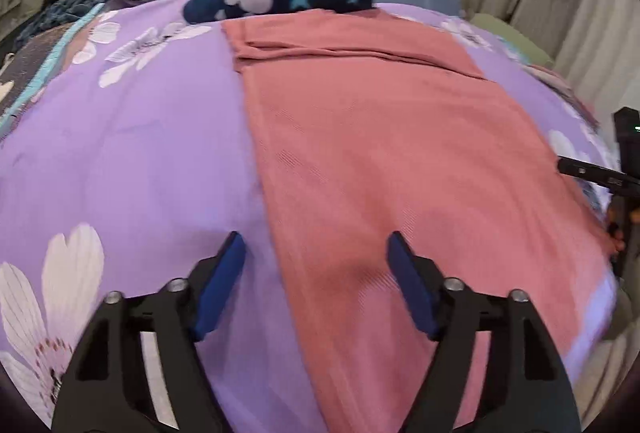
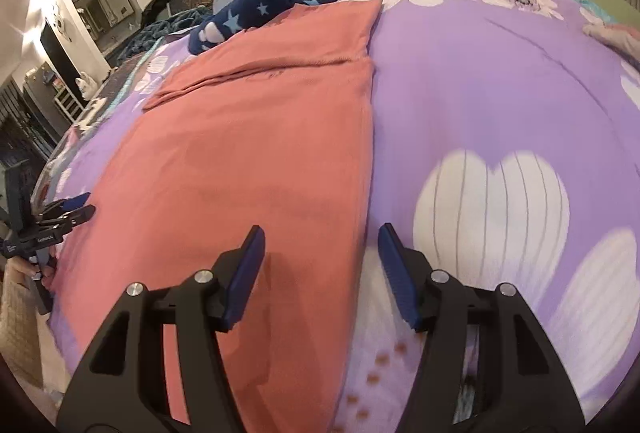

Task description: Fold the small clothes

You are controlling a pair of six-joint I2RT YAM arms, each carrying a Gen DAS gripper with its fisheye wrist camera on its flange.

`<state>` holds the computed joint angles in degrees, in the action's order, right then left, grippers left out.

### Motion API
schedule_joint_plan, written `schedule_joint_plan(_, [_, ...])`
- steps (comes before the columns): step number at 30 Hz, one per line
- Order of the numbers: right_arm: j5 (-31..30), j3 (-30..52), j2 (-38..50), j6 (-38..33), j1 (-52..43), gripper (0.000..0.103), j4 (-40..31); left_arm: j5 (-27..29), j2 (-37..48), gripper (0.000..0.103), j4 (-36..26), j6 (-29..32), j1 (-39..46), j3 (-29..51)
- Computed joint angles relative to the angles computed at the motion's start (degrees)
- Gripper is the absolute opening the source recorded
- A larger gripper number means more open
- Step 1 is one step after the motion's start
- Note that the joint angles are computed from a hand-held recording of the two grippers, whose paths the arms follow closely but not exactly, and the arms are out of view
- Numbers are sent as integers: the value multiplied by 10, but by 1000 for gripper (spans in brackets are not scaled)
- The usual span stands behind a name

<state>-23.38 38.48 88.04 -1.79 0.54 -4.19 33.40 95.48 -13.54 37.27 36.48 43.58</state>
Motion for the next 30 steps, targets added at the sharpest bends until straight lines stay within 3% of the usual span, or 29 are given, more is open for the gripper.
schedule_joint_plan(6, [-116,-53,-86,-56,-73,60,-106,39,-35,47,-141,138,47,-7])
schedule_joint_plan(9, [-191,-59,-97,-92,-119,60,-184,53,-33,47,-218,212,74,1])
schedule_joint_plan(15, [-280,-25,-6,-47,-111,60,-148,76,12,59,-180,148,16,26])
schedule_joint_plan(17, [-277,-8,18,-19,-94,58,-125,73,12,59,-143,113,-12,20])
schedule_joint_plan(19, [-273,3,17,-13,-93,57,-147,71,4,59,-143,101,-14,15])
schedule_joint_plan(23, [-270,0,-11,-115,-121,57,-241,91,2,48,-206,180,36,13])
schedule_joint_plan(25, [-273,4,-2,-116,-118,57,-235,102,19,46,-215,171,35,27])
schedule_joint_plan(26, [-276,8,10,-84,-108,57,-204,107,28,41,-209,159,28,33])
schedule_joint_plan(28, [-271,19,33,-39,-85,46,-156,111,40,32,-179,115,-2,38])
schedule_joint_plan(30, [-242,38,59,4,-61,6,-138,105,41,17,-154,92,-24,37])
